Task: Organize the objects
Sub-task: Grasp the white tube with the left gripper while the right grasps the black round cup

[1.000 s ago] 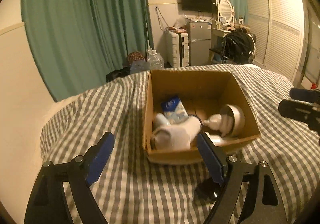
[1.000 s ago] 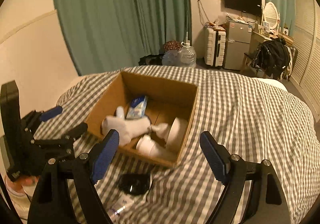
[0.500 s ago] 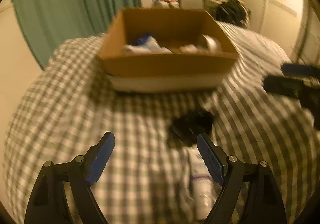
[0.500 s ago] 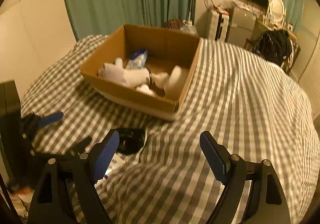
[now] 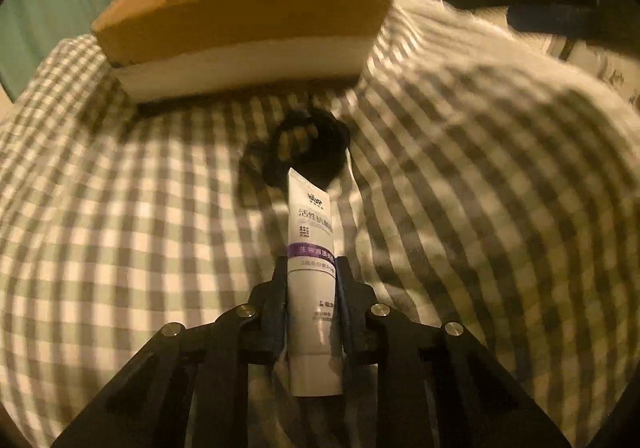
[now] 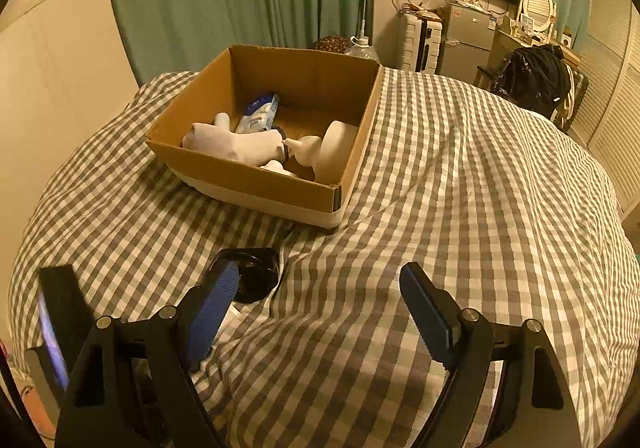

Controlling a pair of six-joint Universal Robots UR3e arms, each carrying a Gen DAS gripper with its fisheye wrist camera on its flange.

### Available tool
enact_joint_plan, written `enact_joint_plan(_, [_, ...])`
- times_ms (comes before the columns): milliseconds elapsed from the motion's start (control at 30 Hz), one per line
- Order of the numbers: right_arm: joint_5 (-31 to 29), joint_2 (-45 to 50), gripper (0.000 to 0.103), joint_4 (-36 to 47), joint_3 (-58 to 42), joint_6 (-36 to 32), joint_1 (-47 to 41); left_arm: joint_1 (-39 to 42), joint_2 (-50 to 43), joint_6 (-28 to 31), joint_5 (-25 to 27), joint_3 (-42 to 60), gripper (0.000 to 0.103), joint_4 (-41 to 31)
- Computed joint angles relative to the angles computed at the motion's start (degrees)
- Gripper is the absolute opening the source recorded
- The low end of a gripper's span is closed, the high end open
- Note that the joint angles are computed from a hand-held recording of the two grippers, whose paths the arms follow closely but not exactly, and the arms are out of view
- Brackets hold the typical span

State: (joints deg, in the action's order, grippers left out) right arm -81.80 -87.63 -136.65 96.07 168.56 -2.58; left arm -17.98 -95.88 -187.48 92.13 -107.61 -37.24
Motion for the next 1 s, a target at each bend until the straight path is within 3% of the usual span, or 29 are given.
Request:
enact_joint_plan(400, [1.0,5.3,0.083,3.5,-5.0,0.2,2.8,10.4,13.1,3.7,-5.7,-3.0,0.021,-0.7])
enact_joint_plan(633, [-0.5,11.7,0.083,6.6,-11.0,1.5,5.8,16.4,9.8,6.1,-5.5,0.3,0.021,-0.1])
enact_joint_plan(733, [-0.4,15.3,0.083,7.5,-14.2,2.4,7.3,16.6,8.3,6.7,-3.1,0.4,0.021,2.1])
enact_joint_plan(1000, [0.1,30.3,0.083,16.7,-30.0,6.7,10.0,19.9,7.8,7.9,-5.1,-2.5,0.021,4.1])
